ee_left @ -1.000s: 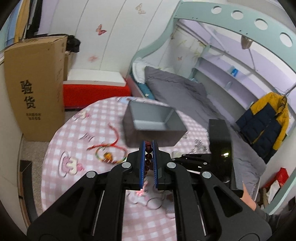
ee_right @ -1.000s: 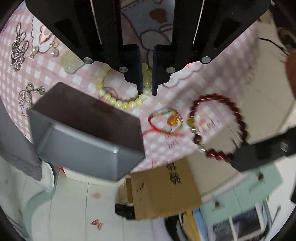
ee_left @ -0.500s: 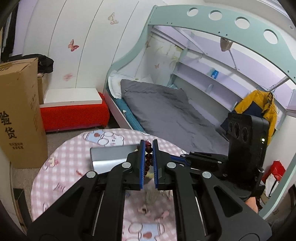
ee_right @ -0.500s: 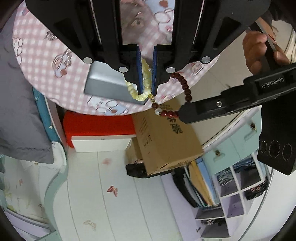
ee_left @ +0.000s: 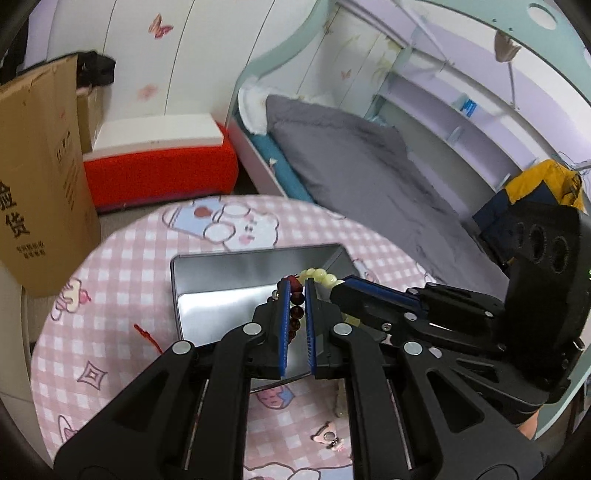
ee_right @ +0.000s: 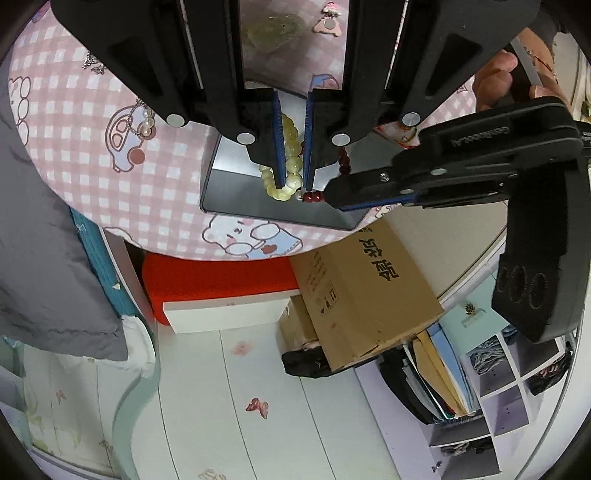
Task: Organize jewelry
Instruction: 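Lower both bracelets into the grey box and open both tools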
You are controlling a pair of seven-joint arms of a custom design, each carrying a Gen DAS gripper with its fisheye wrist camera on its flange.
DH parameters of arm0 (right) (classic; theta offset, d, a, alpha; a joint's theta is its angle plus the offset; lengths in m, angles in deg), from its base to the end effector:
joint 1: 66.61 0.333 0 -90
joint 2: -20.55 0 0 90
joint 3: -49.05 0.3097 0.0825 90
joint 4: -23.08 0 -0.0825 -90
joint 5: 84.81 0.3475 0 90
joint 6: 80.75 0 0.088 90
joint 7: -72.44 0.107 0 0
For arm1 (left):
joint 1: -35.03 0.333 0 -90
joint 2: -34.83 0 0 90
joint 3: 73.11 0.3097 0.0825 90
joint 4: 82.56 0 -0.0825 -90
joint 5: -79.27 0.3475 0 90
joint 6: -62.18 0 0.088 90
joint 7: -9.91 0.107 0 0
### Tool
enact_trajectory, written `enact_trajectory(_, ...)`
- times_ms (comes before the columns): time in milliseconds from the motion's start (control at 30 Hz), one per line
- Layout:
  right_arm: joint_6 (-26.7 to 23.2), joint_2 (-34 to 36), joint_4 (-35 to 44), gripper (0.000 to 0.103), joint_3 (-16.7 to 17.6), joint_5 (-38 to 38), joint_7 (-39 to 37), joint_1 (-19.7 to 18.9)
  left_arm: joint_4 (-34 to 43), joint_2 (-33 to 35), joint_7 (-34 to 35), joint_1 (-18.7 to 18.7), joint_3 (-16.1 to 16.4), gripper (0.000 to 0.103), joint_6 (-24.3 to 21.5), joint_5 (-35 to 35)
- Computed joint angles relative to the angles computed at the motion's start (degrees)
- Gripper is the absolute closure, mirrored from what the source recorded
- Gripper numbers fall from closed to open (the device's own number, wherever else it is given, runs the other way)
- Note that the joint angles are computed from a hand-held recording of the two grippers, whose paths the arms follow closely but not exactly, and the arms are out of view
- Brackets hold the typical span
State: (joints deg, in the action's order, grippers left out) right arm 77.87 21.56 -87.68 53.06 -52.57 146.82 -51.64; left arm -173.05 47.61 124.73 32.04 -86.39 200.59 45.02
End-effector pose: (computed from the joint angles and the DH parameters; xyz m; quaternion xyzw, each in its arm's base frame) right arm 0.5532 0.1657 0.5738 -0.6887 0.5843 -0.1192 0.4124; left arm 0.6166 -0.1660 0.5849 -0.5196 0.7558 -0.3967 0.0385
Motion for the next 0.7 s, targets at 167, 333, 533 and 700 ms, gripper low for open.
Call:
enact_trajectory(167,0.21,0.07,-0.84,0.095,0.02,0.03,-0.03,-0.05,0.60,0.87,-2.68,-0.37,0.24,0.094,-1.03,2.58)
enact_trajectory(333,1.09,-0.78,-2.47,0.092,0.04,0.23,0.55,0.07,0.79,0.95,-5.34,-0.86,0.65,0.094,-1.88,5.81)
enact_trajectory(533,3.29,-4.12,-5.04,0.082,-0.43,1.12,0.83,0.74,-3.82,-3.44,-4.52,-0.42,0.91,0.094,1.03,5.10)
enact_trajectory(700,5.09,-9.53,-9.19,0.078,-1.01,-1.00,3.18,1.92,-11.98,-11.04,-4.18,-1.16,2.56,0.083,6.98,6.66)
